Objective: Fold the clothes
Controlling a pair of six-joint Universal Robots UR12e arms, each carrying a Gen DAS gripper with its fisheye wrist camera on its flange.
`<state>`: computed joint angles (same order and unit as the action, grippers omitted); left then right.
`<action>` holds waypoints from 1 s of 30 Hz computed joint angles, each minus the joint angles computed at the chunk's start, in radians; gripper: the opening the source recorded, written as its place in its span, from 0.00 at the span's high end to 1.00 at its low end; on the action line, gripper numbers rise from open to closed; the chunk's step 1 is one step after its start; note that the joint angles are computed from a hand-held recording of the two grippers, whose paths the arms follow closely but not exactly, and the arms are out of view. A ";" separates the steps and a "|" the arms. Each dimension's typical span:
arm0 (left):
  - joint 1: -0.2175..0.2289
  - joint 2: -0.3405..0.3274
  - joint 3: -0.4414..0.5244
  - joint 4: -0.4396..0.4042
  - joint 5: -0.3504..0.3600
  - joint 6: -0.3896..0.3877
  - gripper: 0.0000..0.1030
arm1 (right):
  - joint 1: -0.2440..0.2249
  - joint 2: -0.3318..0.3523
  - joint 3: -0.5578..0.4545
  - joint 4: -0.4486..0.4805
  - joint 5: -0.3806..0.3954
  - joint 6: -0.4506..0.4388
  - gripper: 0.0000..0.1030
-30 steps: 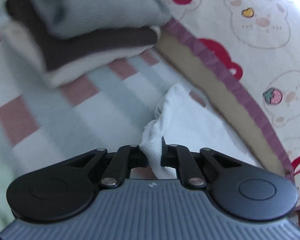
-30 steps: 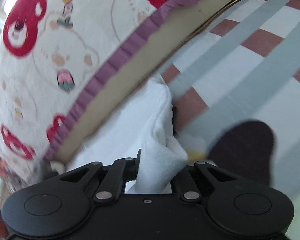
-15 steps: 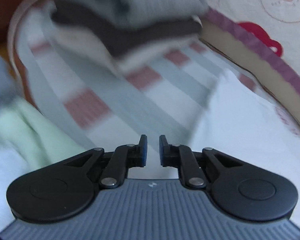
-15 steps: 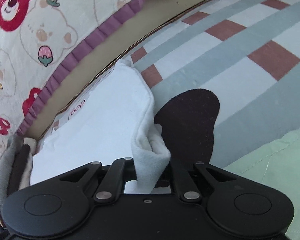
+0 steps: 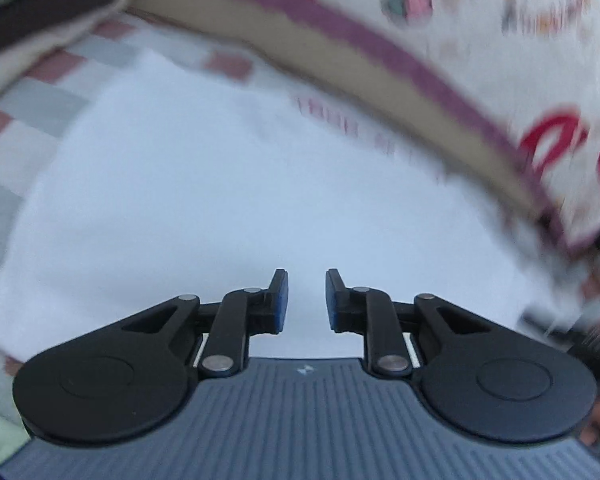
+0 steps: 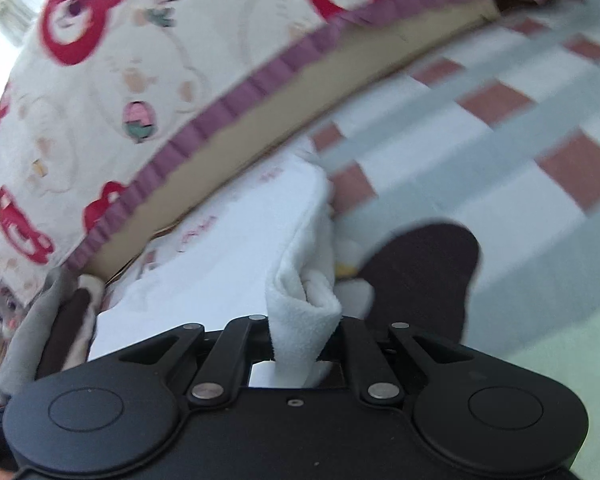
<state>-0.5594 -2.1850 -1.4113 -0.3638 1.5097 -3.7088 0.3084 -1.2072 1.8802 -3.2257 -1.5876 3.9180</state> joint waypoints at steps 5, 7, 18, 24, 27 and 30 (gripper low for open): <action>-0.020 -0.021 0.048 -0.166 0.025 0.091 0.80 | 0.001 0.020 -0.067 -0.020 0.066 -0.098 0.92; -0.017 -0.013 0.037 -0.159 0.018 0.070 0.80 | 0.003 0.036 -0.104 -0.021 0.108 -0.129 0.92; 0.062 0.118 -0.139 -0.118 0.126 0.009 0.77 | 0.062 0.148 -0.405 0.164 0.452 -0.471 0.91; 0.123 0.149 -0.266 0.077 0.021 -0.145 0.77 | 0.146 0.252 -0.544 0.427 0.502 -0.579 0.92; 0.118 0.147 -0.257 0.062 0.025 -0.142 0.77 | 0.185 0.295 -0.591 0.561 0.430 -0.595 0.92; 0.125 0.153 -0.267 0.070 0.002 -0.144 0.77 | 0.200 0.299 -0.591 0.583 0.391 -0.590 0.92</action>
